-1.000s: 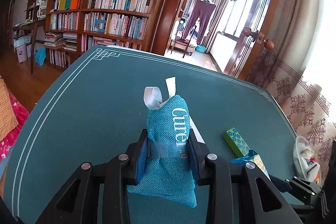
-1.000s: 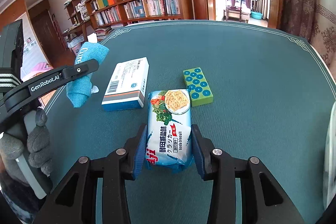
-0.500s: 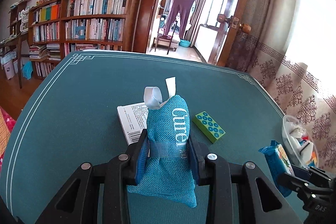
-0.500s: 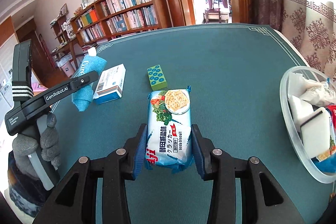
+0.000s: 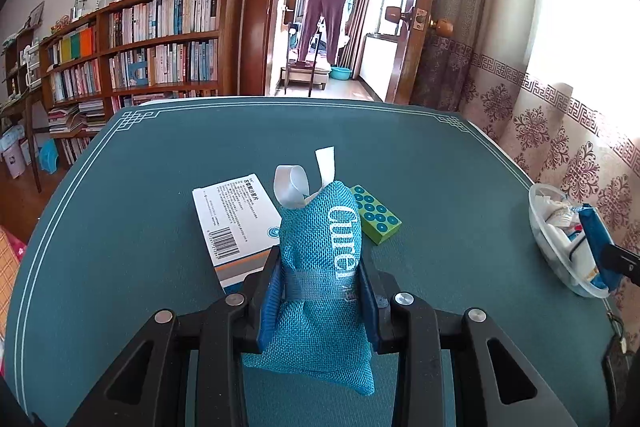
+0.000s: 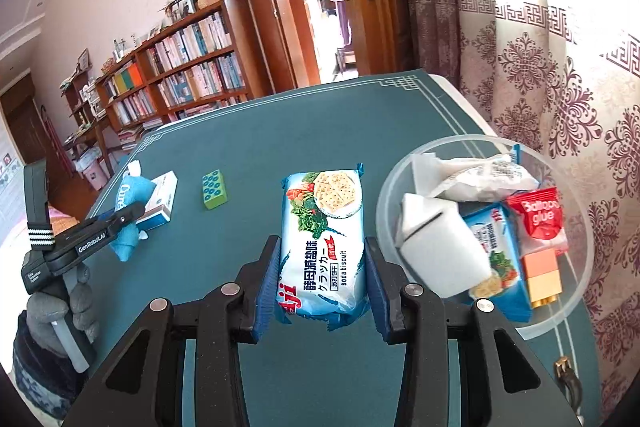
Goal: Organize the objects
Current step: 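Carry the cracker packet into the bowl with the right gripper while the left gripper carries the blue bag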
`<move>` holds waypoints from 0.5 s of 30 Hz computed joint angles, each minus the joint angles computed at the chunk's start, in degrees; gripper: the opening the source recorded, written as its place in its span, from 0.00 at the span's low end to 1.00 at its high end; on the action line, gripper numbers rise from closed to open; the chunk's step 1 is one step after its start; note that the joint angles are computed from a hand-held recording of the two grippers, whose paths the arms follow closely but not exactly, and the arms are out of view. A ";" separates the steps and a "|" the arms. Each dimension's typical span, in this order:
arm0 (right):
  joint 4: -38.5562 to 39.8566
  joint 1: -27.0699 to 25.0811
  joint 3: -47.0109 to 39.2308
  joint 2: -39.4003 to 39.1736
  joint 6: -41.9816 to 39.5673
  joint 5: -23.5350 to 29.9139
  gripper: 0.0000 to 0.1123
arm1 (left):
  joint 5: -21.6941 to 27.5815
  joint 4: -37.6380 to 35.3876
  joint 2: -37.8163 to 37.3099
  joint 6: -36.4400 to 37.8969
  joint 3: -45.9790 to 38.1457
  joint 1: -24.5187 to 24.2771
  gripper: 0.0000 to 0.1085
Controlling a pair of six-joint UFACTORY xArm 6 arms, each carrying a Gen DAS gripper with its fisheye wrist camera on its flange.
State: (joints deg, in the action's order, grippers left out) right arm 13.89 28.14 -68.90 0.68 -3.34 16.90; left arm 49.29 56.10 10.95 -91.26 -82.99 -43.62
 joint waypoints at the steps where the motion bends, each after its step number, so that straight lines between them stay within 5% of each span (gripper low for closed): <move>1: -0.43 -0.87 0.39 -0.41 0.50 -0.02 0.37 | 0.30 -0.23 0.40 0.30 -0.63 -0.23 0.34; 15: -3.58 -10.12 -0.26 1.24 4.87 0.89 0.37 | -0.64 -2.42 5.42 3.20 -8.19 -2.47 0.34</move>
